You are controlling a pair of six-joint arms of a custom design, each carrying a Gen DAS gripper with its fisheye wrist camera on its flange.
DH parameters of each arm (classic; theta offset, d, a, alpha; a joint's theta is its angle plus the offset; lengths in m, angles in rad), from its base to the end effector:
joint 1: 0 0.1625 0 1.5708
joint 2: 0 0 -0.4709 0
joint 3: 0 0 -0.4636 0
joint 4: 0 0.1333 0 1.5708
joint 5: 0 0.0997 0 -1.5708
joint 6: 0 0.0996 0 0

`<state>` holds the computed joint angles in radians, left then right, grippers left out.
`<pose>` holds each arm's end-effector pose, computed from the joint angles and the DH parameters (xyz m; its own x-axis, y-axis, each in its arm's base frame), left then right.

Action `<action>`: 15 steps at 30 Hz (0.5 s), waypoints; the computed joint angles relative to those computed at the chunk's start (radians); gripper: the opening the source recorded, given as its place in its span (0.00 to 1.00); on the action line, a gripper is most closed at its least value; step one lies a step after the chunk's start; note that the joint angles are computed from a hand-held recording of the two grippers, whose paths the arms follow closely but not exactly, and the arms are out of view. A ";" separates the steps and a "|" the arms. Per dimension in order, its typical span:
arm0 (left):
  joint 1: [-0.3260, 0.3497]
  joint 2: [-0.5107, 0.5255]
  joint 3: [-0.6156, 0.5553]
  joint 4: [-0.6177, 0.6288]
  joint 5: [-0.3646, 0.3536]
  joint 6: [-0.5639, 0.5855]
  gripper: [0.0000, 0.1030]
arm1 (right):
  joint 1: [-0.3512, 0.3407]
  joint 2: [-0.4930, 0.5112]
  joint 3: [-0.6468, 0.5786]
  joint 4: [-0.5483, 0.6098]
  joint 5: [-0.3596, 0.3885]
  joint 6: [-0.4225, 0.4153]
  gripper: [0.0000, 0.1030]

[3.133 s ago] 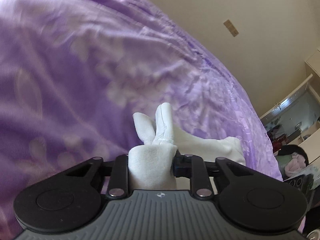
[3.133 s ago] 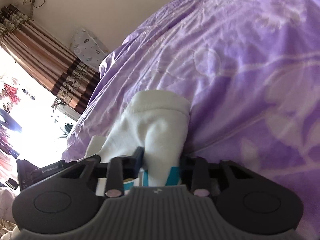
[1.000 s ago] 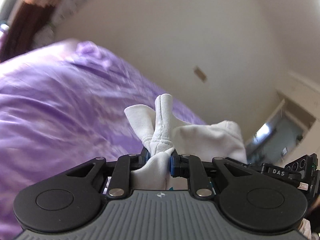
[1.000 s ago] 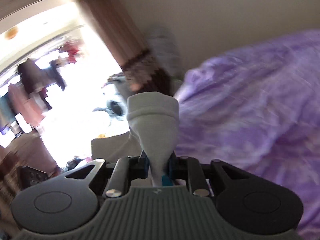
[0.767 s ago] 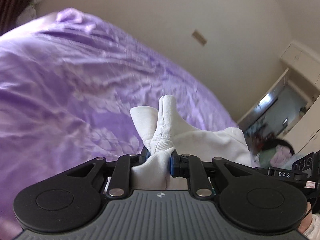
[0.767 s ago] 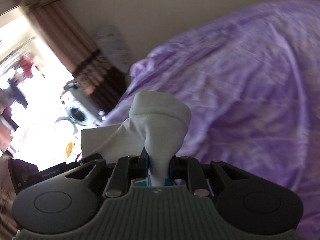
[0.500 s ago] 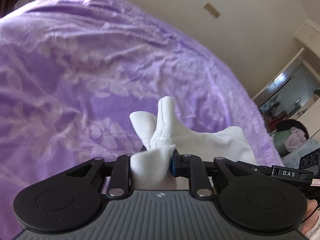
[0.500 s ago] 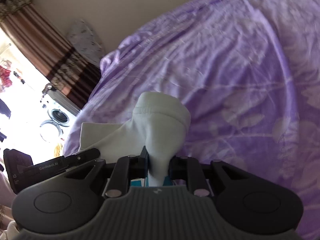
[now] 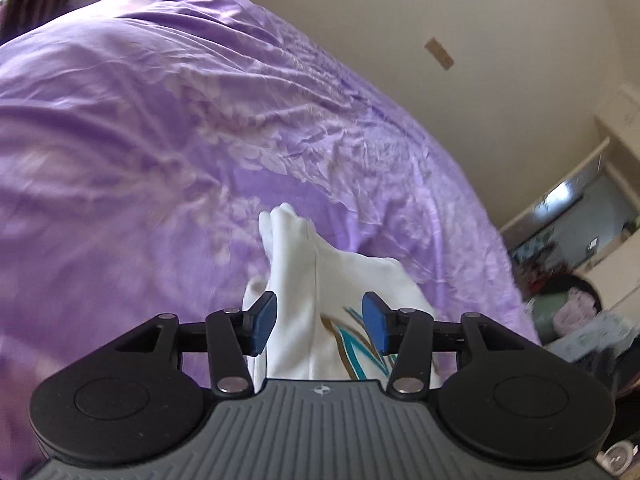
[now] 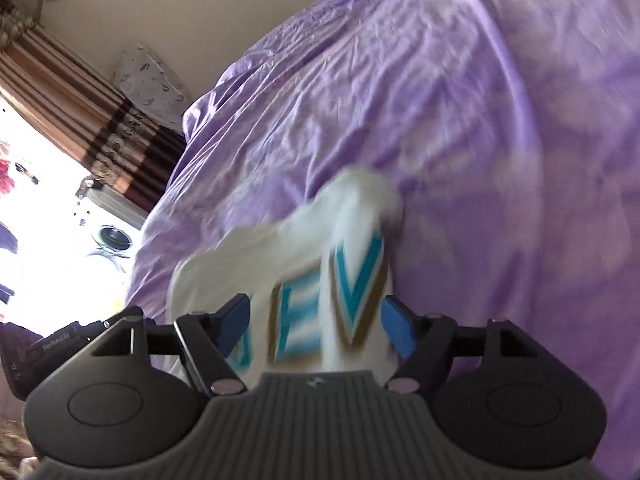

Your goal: Fold small clothes

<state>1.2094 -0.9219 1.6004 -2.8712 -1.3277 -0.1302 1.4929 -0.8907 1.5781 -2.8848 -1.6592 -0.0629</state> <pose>-0.1297 -0.7879 0.2262 -0.9867 0.1115 -0.1183 0.1606 0.7814 -0.6030 0.0624 -0.8007 0.2126 -0.9911 0.0781 0.1082 0.0007 0.8141 -0.5807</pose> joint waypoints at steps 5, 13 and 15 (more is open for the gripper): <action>-0.011 -0.083 0.149 -0.124 0.007 -0.103 0.53 | -0.017 -0.099 0.183 -0.033 0.029 0.073 0.69; 0.000 -0.129 0.267 -0.292 -0.096 -0.197 0.53 | -0.098 -0.166 0.352 -0.068 0.210 0.192 0.70; 0.008 -0.131 0.278 -0.316 -0.118 -0.223 0.53 | -0.114 -0.162 0.364 -0.076 0.255 0.196 0.70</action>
